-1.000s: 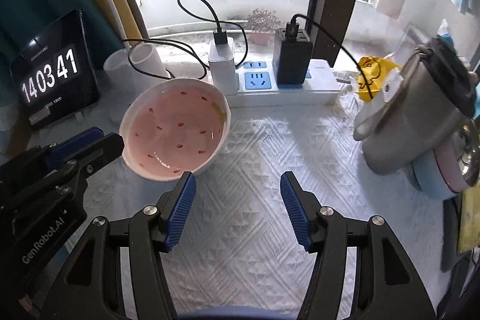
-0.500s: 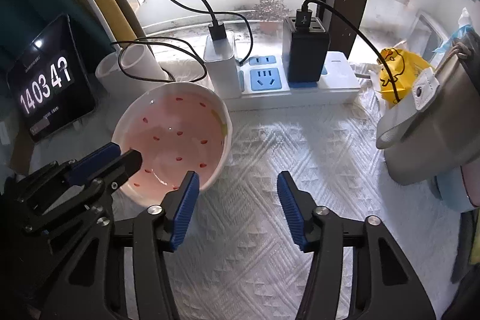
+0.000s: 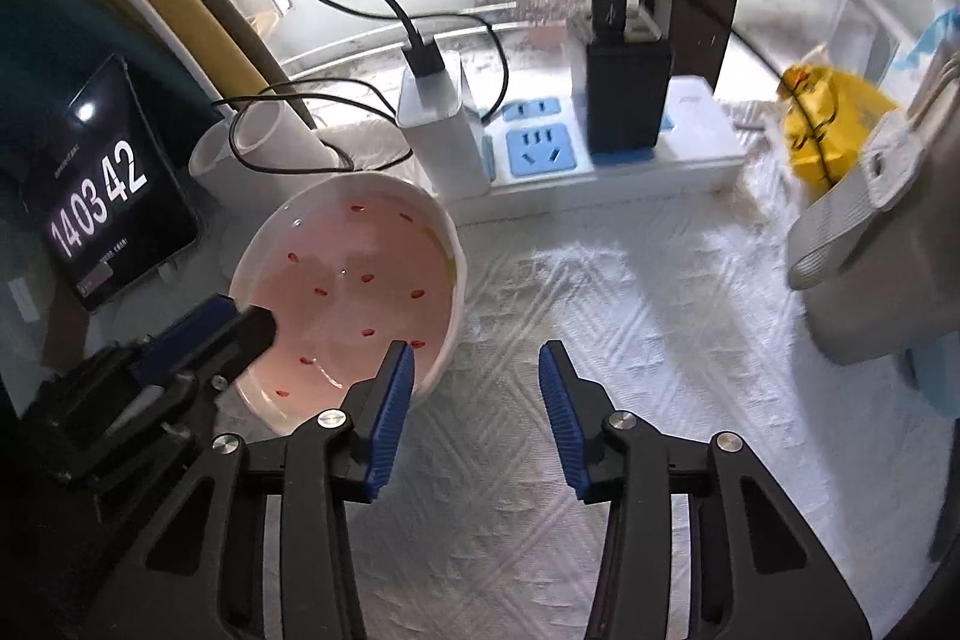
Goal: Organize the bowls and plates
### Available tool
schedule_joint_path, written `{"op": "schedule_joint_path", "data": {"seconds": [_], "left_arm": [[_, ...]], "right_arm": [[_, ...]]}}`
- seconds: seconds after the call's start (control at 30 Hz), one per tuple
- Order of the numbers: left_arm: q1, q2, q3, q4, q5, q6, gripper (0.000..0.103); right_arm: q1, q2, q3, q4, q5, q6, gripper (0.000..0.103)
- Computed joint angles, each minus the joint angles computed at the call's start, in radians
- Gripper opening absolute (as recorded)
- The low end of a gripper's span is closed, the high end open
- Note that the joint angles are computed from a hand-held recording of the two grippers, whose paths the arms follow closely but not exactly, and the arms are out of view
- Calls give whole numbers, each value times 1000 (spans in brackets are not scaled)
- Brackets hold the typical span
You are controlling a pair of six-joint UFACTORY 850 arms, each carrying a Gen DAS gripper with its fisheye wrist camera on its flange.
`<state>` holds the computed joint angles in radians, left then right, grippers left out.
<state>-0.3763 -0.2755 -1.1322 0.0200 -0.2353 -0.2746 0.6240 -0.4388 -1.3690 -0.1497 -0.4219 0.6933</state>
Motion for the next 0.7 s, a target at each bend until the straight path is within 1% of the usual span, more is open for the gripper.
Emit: {"op": "schedule_joint_path", "data": {"seconds": [0.03,0.07,0.1,0.2,0.3,0.37,0.47,0.53,0.6,0.63,0.7], "left_arm": [[-1,-3,-1,13,1,-16,26],[-1,-5,-1,4,4,-9,26],[3,-3,1,-43,10,38,26],[0,2,11,-20,30,35,25],[4,-5,12,-98,41,122,18],[8,-18,2,-223,23,254,11],[9,-22,0,-312,10,354,8],[0,-12,7,-281,25,337,5],[-1,-4,10,-310,30,367,4],[-1,0,11,-321,32,380,3],[-1,5,15,-288,33,352,3]], "right_arm": [[-6,-9,-8,66,-6,-58,44],[-9,-12,-10,99,-7,-80,43],[-12,-13,-10,117,-6,-90,43],[-16,-22,-18,144,-16,-108,41],[-24,-35,-31,229,-24,-188,34],[-27,-45,-41,306,-26,-257,25],[-16,-48,-50,238,-25,-208,20],[-8,-46,-49,204,-14,-188,14],[-3,-37,-41,183,2,-179,9],[-2,-31,-36,183,14,-185,8],[0,-26,-33,175,21,-184,7]]}}
